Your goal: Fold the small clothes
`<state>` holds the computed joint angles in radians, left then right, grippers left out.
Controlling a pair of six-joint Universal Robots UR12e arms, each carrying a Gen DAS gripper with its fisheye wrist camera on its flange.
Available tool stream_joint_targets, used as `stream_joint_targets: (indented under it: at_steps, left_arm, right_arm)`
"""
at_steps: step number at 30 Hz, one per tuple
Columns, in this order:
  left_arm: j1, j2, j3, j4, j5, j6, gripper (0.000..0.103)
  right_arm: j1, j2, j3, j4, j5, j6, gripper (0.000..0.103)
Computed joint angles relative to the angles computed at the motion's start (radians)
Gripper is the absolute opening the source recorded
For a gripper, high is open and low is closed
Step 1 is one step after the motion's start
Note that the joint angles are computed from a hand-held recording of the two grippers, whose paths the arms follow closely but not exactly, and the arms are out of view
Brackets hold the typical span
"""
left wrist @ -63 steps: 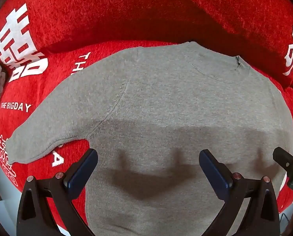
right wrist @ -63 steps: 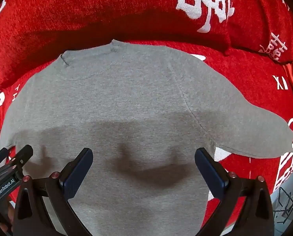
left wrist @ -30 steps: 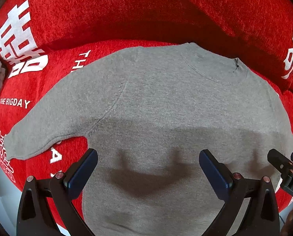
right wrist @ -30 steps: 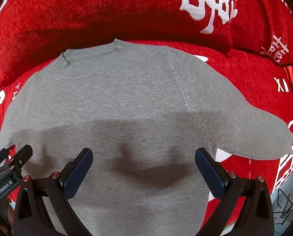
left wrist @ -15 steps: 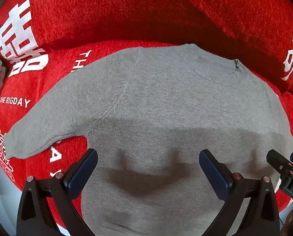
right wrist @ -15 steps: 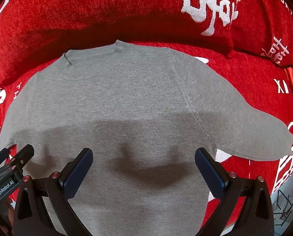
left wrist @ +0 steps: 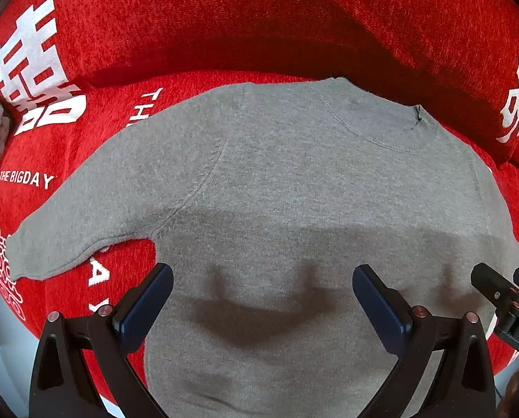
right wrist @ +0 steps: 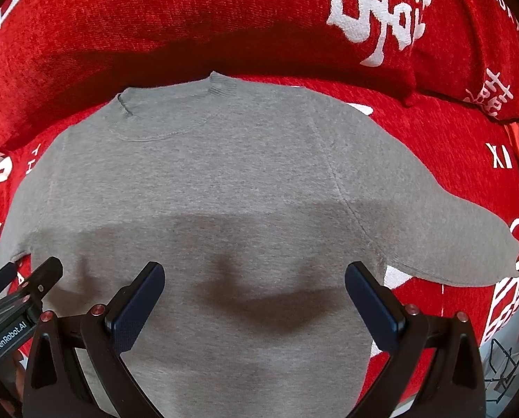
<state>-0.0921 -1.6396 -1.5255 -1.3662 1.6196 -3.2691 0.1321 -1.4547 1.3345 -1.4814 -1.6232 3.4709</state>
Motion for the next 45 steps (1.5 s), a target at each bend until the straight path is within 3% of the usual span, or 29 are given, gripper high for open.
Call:
stream_joint_targets:
  at_steps: [4,8,16,23,28,32,37,42,45]
  left_arm:
    - [-0.001,0.004,-0.008,0.007,0.0,0.004,0.103]
    - [0.003,0.018,-0.036,0.076,-0.019,0.007,0.103]
    - [0.008,0.006,-0.002,-0.005,-0.018,0.016,0.103]
    - [0.025,0.015,-0.013,0.005,-0.049,0.008,0.103]
    - [0.052,0.034,-0.041,0.015,-0.085,-0.006,0.103]
    - [0.085,0.054,-0.069,0.037,-0.121,-0.026,0.103]
    - [0.154,0.097,-0.134,0.115,-0.169,-0.045,0.103]
    - [0.267,0.175,-0.23,0.235,-0.159,-0.071,0.103]
    - [0.333,0.204,-0.257,0.221,-0.139,-0.092,0.103]
  right_arm:
    - [0.0,-0.007,0.014,-0.029,0.004,-0.003,0.103]
    - [0.002,-0.013,0.027,-0.057,0.005,-0.001,0.103]
    - [0.001,-0.017,0.033,-0.064,0.014,0.0,0.103]
    - [-0.002,-0.035,0.054,-0.116,0.058,-0.023,0.103]
    - [0.021,-0.024,0.036,-0.088,0.054,-0.035,0.103]
    - [0.053,-0.016,0.036,-0.118,0.04,-0.051,0.103]
    - [0.095,-0.007,0.037,-0.146,0.08,-0.077,0.103]
    - [0.148,0.013,0.028,-0.178,0.142,-0.101,0.103]
    - [0.176,0.033,0.012,-0.181,0.162,-0.123,0.103]
